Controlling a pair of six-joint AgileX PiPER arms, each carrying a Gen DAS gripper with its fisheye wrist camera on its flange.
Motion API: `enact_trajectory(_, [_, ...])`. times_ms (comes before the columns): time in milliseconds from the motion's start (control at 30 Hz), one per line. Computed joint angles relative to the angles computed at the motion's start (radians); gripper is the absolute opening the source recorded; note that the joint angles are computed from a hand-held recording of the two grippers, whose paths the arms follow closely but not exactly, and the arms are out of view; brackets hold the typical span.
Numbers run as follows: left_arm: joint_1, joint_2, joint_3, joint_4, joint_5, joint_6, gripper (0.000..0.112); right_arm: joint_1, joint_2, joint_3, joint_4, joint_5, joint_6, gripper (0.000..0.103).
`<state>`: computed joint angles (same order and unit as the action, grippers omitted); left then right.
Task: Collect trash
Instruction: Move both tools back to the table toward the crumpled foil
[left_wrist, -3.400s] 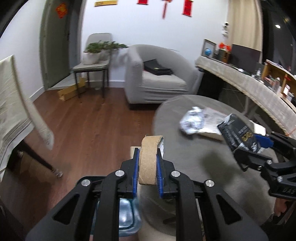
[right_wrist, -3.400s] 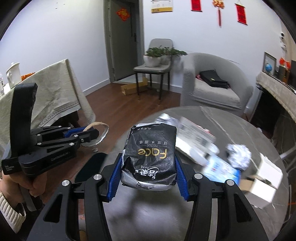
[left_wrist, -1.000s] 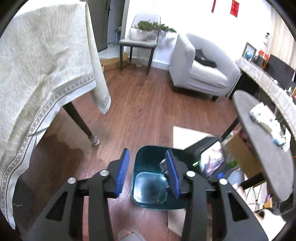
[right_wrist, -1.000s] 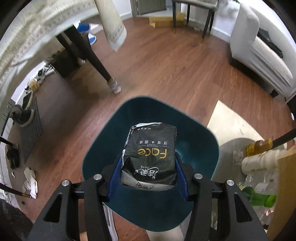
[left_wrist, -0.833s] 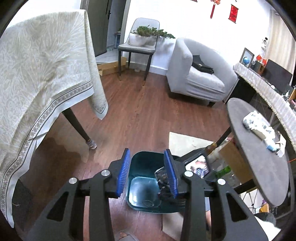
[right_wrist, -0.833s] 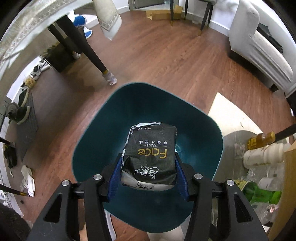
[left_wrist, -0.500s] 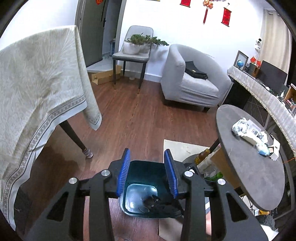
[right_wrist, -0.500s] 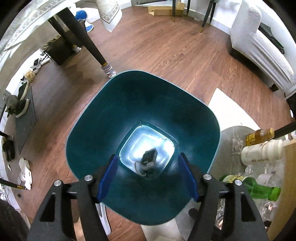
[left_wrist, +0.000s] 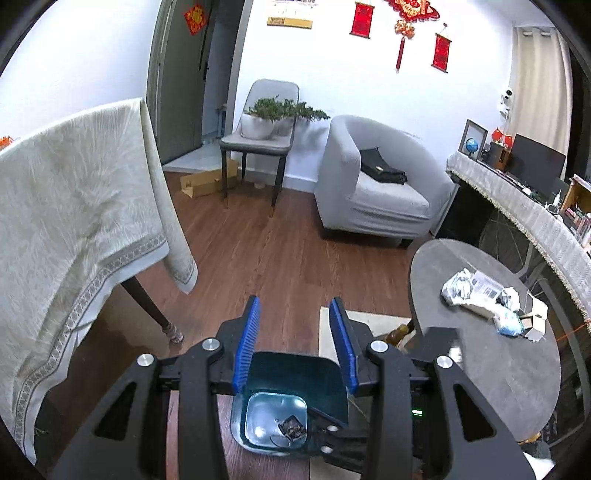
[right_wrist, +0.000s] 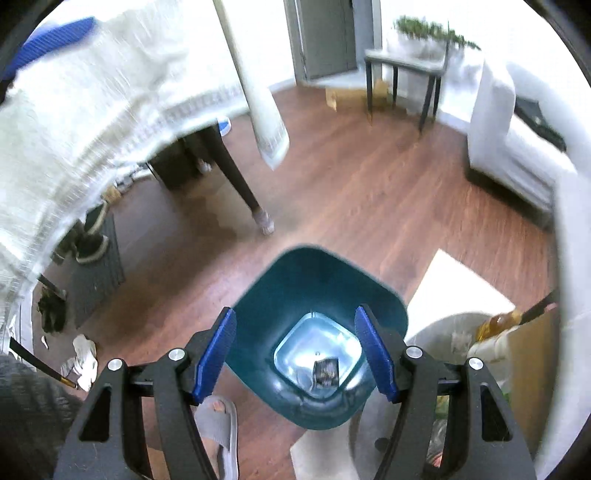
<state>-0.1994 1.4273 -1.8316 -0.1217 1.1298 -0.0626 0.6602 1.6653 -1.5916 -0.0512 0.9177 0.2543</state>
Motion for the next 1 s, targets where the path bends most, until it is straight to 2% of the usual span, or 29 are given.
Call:
enact_trajectory(233, [-0.065,0.036,-0.072,0.038,-0.009,-0.038,0.053,-0.030,-0.131,0.003,-0.039,0.007,-0.015,0.070])
enact_trajectory(533, [-0.231,0.120,-0.165,0.093,-0.008,-0.093,0.069,-0.125,-0.276,0.075,-0.078,0.027,-0.041,0.078])
enact_trajectory(700, [-0.331,0.216,-0.261,0.138,0.002,-0.097,0.073,-0.271,-0.359,0.097,-0.033,0.063,-0.120,0.081])
enact_trajectory(833, [-0.384,0.298,-0.343,0.134,0.022,-0.094,0.079,-0.426,-0.407,0.093,0.034,0.103,-0.216,0.086])
enact_trajectory(1000, [-0.452,0.420,-0.473,0.161,0.063,-0.091,0.080,-0.649,-0.448,0.079,0.135,0.142,-0.340,0.091])
